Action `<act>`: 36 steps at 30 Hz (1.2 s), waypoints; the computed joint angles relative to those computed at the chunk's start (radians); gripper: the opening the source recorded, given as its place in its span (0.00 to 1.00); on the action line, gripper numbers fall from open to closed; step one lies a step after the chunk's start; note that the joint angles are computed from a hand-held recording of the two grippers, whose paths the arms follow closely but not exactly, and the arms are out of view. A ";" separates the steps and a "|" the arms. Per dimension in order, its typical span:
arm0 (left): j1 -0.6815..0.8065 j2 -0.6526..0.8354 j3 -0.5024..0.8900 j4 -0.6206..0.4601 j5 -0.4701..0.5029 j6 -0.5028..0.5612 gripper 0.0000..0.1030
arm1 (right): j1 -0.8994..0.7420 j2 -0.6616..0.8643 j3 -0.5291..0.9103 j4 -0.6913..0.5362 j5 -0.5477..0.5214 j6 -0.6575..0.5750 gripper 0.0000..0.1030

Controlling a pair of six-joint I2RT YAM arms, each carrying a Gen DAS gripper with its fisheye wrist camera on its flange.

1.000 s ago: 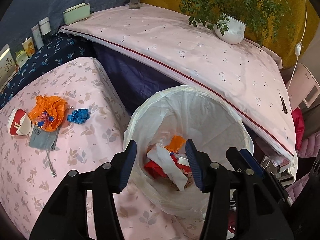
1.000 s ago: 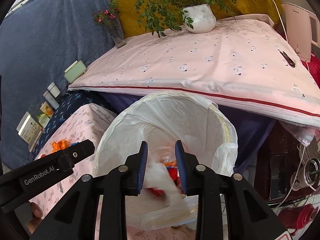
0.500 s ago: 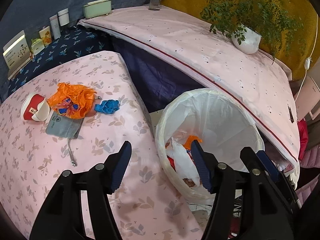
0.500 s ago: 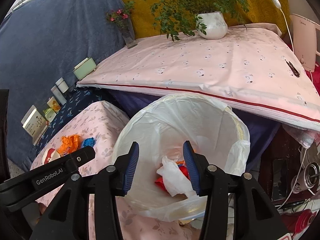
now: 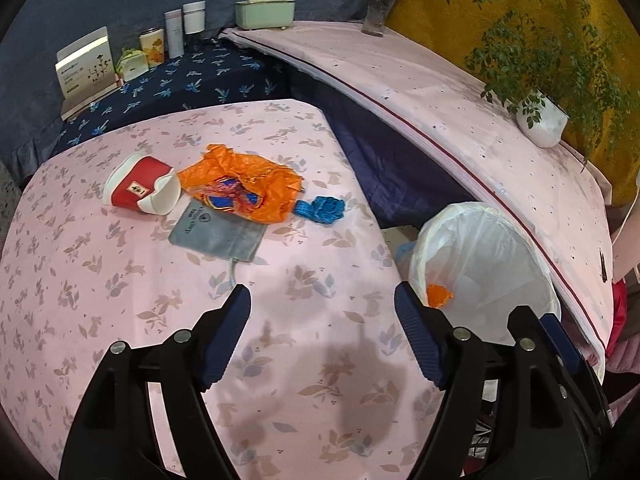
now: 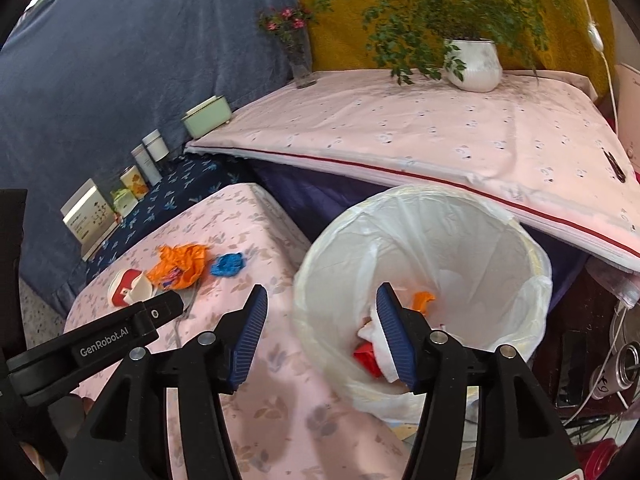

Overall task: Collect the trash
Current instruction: 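Move both open tools back over the remaining trash, then grasp the red-white paper cup with the left tool while the right tool grasps the orange snack bag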

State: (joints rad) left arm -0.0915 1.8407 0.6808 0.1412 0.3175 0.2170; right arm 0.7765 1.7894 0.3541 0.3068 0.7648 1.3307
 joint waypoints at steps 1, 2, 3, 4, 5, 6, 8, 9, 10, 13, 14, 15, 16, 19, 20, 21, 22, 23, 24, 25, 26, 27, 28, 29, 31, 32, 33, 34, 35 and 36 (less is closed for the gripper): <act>0.023 0.007 0.009 -0.007 0.007 0.006 0.69 | 0.005 0.012 0.020 -0.005 -0.003 -0.009 0.55; 0.041 0.012 0.015 -0.011 0.014 0.012 0.71 | 0.007 0.023 0.041 -0.011 -0.008 -0.019 0.55; 0.066 0.018 0.025 -0.016 0.021 0.019 0.71 | 0.010 0.037 0.062 -0.015 -0.013 -0.031 0.55; 0.084 0.025 0.033 -0.022 0.026 0.025 0.72 | 0.013 0.050 0.082 -0.018 -0.018 -0.042 0.55; 0.101 0.032 0.042 -0.027 0.032 0.032 0.73 | 0.019 0.062 0.102 -0.025 -0.021 -0.048 0.55; 0.121 0.041 0.054 -0.033 0.036 0.038 0.75 | 0.022 0.077 0.125 -0.030 -0.026 -0.062 0.55; 0.156 0.061 0.078 -0.044 0.041 0.046 0.76 | 0.027 0.105 0.168 -0.038 -0.037 -0.084 0.55; 0.175 0.075 0.093 -0.049 0.043 0.049 0.77 | 0.028 0.117 0.189 -0.042 -0.042 -0.095 0.55; 0.192 0.090 0.110 -0.058 0.045 0.051 0.77 | 0.028 0.131 0.210 -0.045 -0.048 -0.109 0.55; 0.243 0.135 0.168 -0.086 0.048 0.056 0.80 | 0.026 0.169 0.275 -0.065 -0.059 -0.137 0.55; 0.259 0.152 0.190 -0.096 0.050 0.054 0.83 | 0.022 0.183 0.294 -0.063 -0.069 -0.150 0.55; 0.272 0.168 0.211 -0.104 0.050 0.051 0.84 | 0.019 0.194 0.311 -0.063 -0.076 -0.160 0.55; 0.285 0.184 0.233 -0.114 0.051 0.049 0.85 | 0.014 0.208 0.331 -0.065 -0.085 -0.173 0.55; 0.318 0.245 0.319 -0.156 0.049 0.037 0.86 | -0.009 0.255 0.390 -0.057 -0.116 -0.214 0.55; 0.326 0.268 0.352 -0.170 0.045 0.031 0.86 | -0.021 0.272 0.407 -0.049 -0.131 -0.229 0.55; 0.333 0.291 0.383 -0.183 0.043 0.025 0.87 | -0.031 0.292 0.427 -0.042 -0.144 -0.242 0.55; 0.339 0.316 0.418 -0.200 0.041 0.018 0.87 | -0.043 0.309 0.448 -0.038 -0.158 -0.256 0.55; 0.345 0.346 0.464 -0.223 0.040 0.007 0.87 | -0.051 0.328 0.471 -0.037 -0.167 -0.269 0.55; 0.349 0.372 0.505 -0.244 0.040 -0.004 0.87 | -0.063 0.348 0.498 -0.039 -0.178 -0.287 0.55; 0.352 0.399 0.547 -0.264 0.040 -0.017 0.87 | -0.075 0.368 0.524 -0.039 -0.189 -0.304 0.55; 0.354 0.428 0.592 -0.285 0.041 -0.031 0.87 | -0.091 0.389 0.554 -0.041 -0.202 -0.324 0.55; 0.354 0.455 0.638 -0.309 0.043 -0.042 0.87 | -0.106 0.409 0.581 -0.043 -0.213 -0.341 0.55; 0.352 0.490 0.695 -0.340 0.044 -0.056 0.87 | -0.122 0.428 0.608 -0.044 -0.224 -0.357 0.55; 0.349 0.522 0.748 -0.369 0.041 -0.069 0.87 | -0.139 0.444 0.634 -0.048 -0.236 -0.373 0.55; 0.341 0.589 0.856 -0.425 0.037 -0.097 0.87 | -0.176 0.484 0.695 -0.057 -0.259 -0.409 0.55; 0.337 0.618 0.902 -0.448 0.035 -0.110 0.87 | -0.192 0.502 0.723 -0.065 -0.266 -0.424 0.55; 0.330 0.657 0.963 -0.482 0.033 -0.126 0.87 | -0.209 0.523 0.757 -0.075 -0.275 -0.439 0.55; 0.324 0.693 1.018 -0.513 0.030 -0.137 0.87 | -0.224 0.545 0.791 -0.087 -0.285 -0.452 0.55; 0.318 0.724 1.065 -0.541 0.025 -0.146 0.88 | -0.239 0.567 0.825 -0.097 -0.295 -0.465 0.55; 0.311 0.761 1.123 -0.575 0.021 -0.156 0.88 | -0.250 0.590 0.857 -0.107 -0.303 -0.476 0.55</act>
State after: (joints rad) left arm 0.2193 2.6019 1.8034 -0.4335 0.3390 0.0611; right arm 0.5263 2.3793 1.2115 0.2002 0.4621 0.8542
